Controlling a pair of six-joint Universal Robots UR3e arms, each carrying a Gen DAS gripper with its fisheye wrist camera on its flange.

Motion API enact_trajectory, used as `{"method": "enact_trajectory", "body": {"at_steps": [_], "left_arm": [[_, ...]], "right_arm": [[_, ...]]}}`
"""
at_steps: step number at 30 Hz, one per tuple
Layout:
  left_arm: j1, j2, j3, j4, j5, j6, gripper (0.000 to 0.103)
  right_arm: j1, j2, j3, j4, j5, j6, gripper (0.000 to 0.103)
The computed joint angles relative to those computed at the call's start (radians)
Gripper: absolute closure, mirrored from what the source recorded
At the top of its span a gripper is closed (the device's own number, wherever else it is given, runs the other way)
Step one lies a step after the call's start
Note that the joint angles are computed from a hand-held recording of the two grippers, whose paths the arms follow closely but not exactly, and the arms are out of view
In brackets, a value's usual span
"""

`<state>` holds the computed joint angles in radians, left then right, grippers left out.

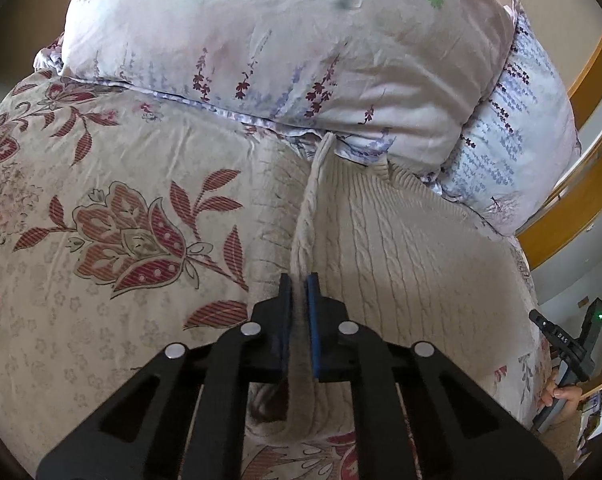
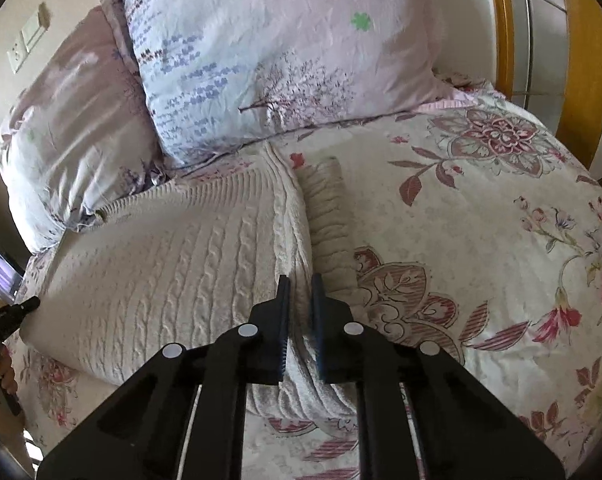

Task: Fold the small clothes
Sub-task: 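Grasp the folded sweater edge with the left gripper and smooth it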

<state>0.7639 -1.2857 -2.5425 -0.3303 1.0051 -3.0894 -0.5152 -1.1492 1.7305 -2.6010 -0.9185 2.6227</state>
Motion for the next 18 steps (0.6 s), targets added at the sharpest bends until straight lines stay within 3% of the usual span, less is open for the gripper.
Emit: {"method": "enact_trajectory", "body": {"at_steps": [8,15,17,18], "left_arm": [[0.067,0.117,-0.033,-0.132,-0.054,0.083,0.097],[0.068,0.103,-0.055,-0.1,-0.058,0.091,0.095],[0.078,0.144,-0.055,-0.127,-0.067,0.095,0.09],[0.08,0.16,-0.057,-0.129,-0.066,0.093,0.082]], "right_arm": [[-0.04,-0.097,0.081,0.043,0.01,0.007,0.093],[0.028,-0.026,0.06,-0.055,-0.129,0.055,0.091],[0.034,-0.046,0.072,-0.078,-0.132,0.058,0.081],[0.034,-0.056,0.081,-0.094,-0.132,0.061,0.077]]}}
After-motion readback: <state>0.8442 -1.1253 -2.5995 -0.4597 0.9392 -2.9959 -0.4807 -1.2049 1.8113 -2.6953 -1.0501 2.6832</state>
